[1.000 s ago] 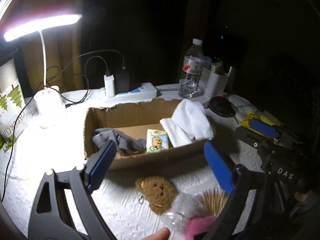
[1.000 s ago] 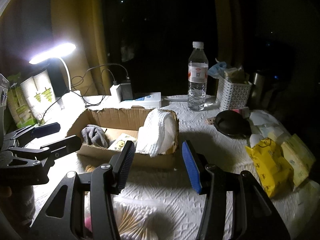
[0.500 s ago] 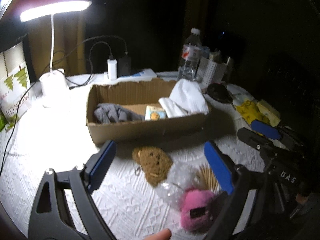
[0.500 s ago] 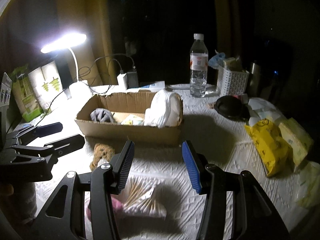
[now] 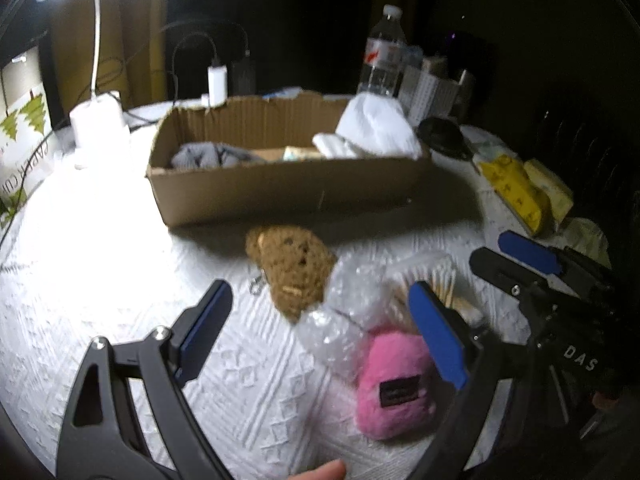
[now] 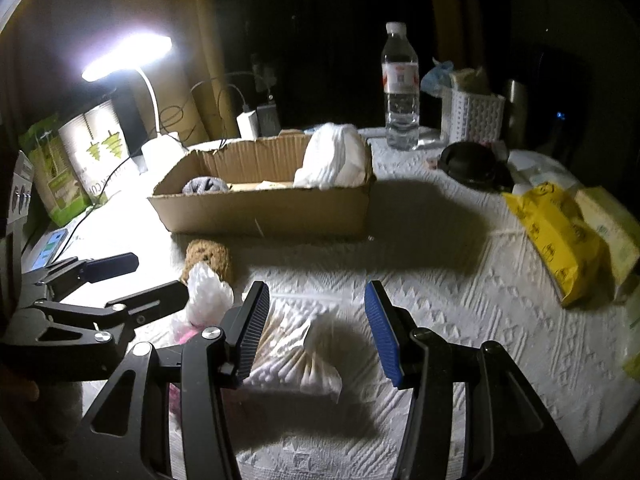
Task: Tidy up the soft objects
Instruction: 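Grasp the bubble wrap with the left tool while the right tool grasps the cotton swab bag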
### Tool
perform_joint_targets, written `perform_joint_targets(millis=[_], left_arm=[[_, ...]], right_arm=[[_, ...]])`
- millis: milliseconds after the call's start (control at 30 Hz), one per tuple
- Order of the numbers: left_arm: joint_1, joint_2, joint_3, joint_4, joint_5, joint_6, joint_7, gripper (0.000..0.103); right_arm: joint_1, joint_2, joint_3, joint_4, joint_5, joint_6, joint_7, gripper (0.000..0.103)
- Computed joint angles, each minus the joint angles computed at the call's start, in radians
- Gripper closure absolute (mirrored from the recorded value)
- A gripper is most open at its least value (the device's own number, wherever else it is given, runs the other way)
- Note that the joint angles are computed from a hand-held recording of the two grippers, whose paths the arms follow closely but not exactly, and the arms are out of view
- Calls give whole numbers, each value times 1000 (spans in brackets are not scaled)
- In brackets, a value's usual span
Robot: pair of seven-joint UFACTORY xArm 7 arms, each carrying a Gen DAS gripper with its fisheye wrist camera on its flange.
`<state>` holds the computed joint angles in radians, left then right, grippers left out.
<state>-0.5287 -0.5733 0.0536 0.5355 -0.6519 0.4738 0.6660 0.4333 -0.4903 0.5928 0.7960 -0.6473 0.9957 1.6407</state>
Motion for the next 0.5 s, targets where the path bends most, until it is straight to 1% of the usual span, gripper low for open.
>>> perform_joint_targets(millis=[133,367,433,467,500], left_arm=[[4,27,-21,1,16,4,-21,12],[-16,60,-43,8,32,-5,-14,13],[-20,67,-43,12,30,-3,-9,19],[-20,73,-43,16,32,2,-8,27],[-17,78,-47,20,36,4,-10,33]], right_arm=[[8,-12,-12,-36,9,-43,12,50],[6,-51,-25,-101,37,-106,27,50],[3,-63,-28,-115,45,-125,21,50],[1,-68,-28,-122,50,-135,19,50],[0,-70,-31,-129,55,-151,15,50]])
